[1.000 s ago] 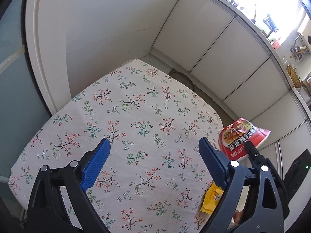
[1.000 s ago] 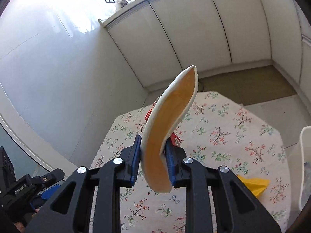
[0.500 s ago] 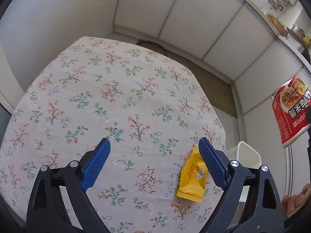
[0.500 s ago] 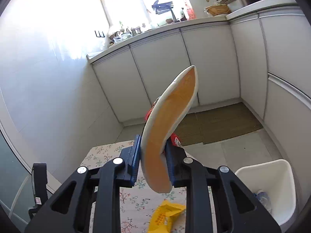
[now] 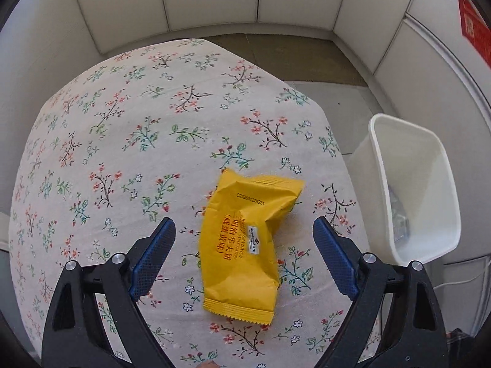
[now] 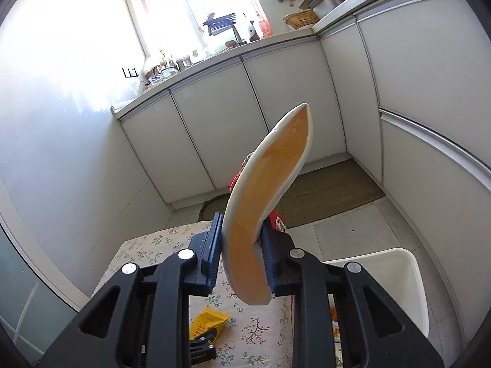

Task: Collect trash
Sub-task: 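Lift the noodle cup with the right tool while the left tool grasps the yellow wrapper, then carry the noodle cup and yellow wrapper over the bin and release both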

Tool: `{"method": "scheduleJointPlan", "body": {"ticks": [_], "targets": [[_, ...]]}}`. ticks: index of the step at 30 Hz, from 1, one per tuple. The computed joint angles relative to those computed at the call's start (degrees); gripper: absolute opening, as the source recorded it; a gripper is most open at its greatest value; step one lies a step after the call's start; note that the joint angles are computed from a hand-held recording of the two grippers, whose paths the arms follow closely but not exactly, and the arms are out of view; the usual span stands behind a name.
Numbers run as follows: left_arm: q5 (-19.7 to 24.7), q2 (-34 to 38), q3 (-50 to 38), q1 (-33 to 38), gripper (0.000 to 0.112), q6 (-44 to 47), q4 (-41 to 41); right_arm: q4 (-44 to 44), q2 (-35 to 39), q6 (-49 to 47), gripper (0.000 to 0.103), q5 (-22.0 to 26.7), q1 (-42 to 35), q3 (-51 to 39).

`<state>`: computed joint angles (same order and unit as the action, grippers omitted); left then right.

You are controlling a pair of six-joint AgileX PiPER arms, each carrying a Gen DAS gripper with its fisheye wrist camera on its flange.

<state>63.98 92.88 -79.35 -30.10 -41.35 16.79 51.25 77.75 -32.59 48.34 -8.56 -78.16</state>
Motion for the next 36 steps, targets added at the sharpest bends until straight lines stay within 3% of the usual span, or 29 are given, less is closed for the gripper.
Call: {"method": "scheduleJointPlan", "body": {"ticks": [2,4,7,9,17,22,30,36], "targets": [[0.3,2.1,-0.1,-0.5,0.065,0.5,0.4,1.6,0.3,-1.5,0.024,1.2,-1.8,0.1],[0.1,3.1,0.6,0.2,0.055,0.3,0.3,3.0,0.9,-2.9,0.024,2.3,-3.2,0.1],[-2.1,2.0,3.2,4.4,0.028,2.0,-4.5,4.7,1.4,-3.9,0.024,3.6,-4.6,-0.1],[-4.2,0.4,4.6,6.7,0.023,2.9,-7.1,5.8,1.5,-4.4,0.024,4.0,-5.1,-0.2],[-9.0,-6.5,8.4,15.9,0.017,5.4,-16.2,7.7,0.7,-6.3,0.024,4.7,-5.2,0.8],[-10.2,-10.9,7.4,17.3,0.014,2.8,-14.9,7.7,-0.7,-6.8,0.024,4.6,-5.5,1.5],[-7.0,-14.8,-1.3,6.4,0.012,-6.9,0.7,8.2,-2.2,-8.6,0.025,6.6,-10.9,2.7],[-4.8,-13.7,-6.9,-4.3,0.012,-13.6,10.0,7.8,-2.0,-11.3,0.025,6.8,-16.4,3.8]]}}
